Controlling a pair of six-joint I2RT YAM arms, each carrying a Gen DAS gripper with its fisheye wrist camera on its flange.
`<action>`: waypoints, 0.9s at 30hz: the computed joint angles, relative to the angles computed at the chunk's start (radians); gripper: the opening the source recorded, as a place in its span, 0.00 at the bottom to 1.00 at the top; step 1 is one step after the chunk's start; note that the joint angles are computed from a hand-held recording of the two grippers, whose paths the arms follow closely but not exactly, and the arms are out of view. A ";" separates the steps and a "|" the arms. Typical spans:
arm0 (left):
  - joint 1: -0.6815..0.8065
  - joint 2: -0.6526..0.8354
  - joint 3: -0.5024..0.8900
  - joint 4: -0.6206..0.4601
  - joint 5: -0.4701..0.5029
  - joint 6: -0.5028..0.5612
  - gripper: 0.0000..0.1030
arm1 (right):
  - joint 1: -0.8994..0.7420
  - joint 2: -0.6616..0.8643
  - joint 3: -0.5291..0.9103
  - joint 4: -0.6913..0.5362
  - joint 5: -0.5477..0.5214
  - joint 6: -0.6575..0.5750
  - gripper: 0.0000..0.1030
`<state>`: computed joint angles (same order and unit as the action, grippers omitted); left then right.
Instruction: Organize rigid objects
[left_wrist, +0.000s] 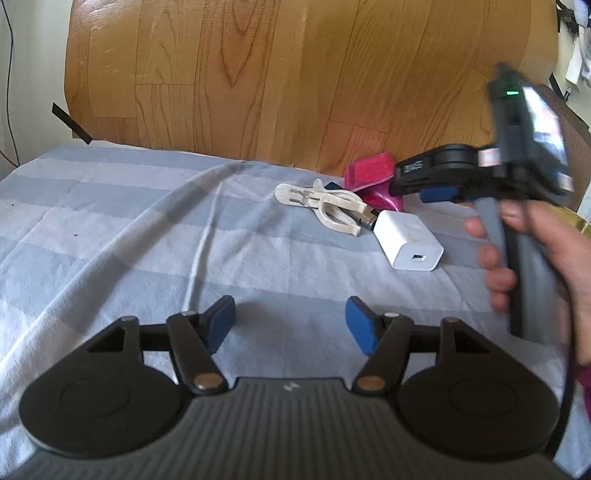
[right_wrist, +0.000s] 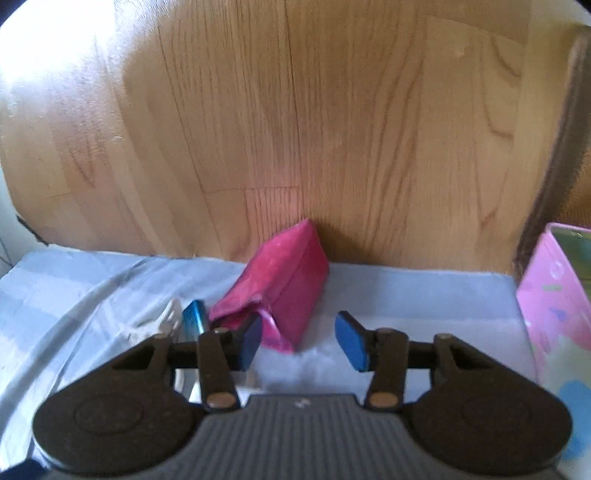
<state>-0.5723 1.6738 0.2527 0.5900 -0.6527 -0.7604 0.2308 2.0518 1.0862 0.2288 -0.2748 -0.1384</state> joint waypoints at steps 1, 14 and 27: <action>0.001 0.002 -0.001 0.005 0.000 0.004 0.66 | 0.017 0.027 0.024 0.009 0.040 0.003 0.32; 0.043 -0.017 -0.046 0.089 0.057 0.007 0.66 | -0.061 -0.338 -0.338 0.206 -0.061 -0.099 0.08; 0.114 0.057 -0.163 0.471 0.321 0.066 0.67 | -1.064 -0.451 -0.314 -1.122 -0.784 -1.439 0.04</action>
<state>-0.4582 1.7309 0.0895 1.0610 -0.3313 -0.6949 -0.8336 1.6005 0.7722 -0.8933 -1.0585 -1.5776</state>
